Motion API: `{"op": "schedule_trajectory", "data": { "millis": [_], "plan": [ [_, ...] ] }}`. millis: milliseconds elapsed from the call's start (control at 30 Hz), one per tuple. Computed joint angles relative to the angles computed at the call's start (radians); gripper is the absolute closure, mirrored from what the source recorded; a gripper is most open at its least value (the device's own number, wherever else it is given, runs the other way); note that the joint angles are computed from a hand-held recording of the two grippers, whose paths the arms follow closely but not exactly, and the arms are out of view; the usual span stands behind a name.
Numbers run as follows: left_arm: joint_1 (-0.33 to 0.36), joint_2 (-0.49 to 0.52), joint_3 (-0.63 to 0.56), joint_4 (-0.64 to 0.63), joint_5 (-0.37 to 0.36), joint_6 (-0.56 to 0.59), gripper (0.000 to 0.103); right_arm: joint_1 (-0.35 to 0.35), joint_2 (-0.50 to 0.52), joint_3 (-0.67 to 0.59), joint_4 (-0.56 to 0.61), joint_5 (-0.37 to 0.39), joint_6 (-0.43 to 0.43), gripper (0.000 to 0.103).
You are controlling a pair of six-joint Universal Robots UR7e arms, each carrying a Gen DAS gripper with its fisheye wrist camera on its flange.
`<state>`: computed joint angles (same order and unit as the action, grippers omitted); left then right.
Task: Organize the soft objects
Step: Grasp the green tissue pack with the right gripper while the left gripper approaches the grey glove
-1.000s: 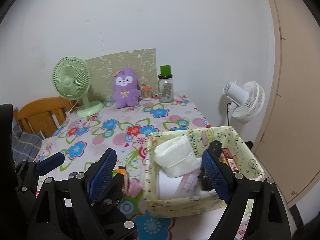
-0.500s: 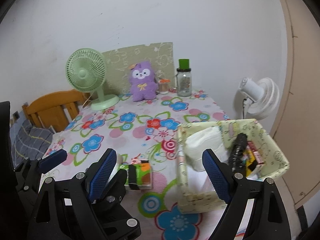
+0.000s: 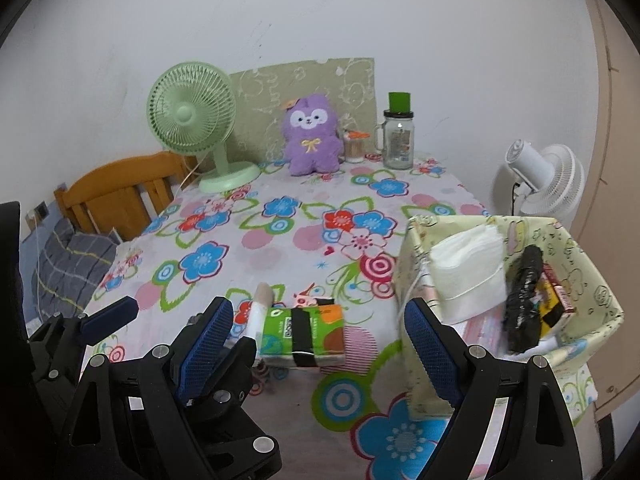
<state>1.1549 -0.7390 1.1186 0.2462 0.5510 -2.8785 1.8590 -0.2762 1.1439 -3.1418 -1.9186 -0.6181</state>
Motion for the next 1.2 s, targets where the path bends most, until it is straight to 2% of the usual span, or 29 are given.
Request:
{"op": "schedule_trajectory", "data": {
  "millis": [167, 400, 967, 1033, 1200],
  "plan": [
    [0.023, 0.006, -0.016, 0.037, -0.015, -0.033, 0.005, 0.0, 0.027, -0.033, 0.048, 0.004, 0.003, 0.013],
    [0.061, 0.049, -0.097, 0.151, 0.005, -0.108, 0.013, -0.001, 0.08, -0.114, 0.126, -0.017, 0.022, 0.013],
    [0.119, 0.17, -0.301, 0.364, 0.038, -0.211, 0.017, -0.019, 0.193, -0.313, 0.31, -0.091, 0.073, 0.014],
    [0.123, 0.182, -0.321, 0.385, 0.042, -0.222, 0.017, -0.021, 0.203, -0.33, 0.326, -0.103, 0.084, 0.023],
    [0.131, 0.204, -0.359, 0.418, 0.047, -0.233, 0.018, -0.028, 0.218, -0.365, 0.379, -0.115, 0.119, 0.026]
  ]
}}
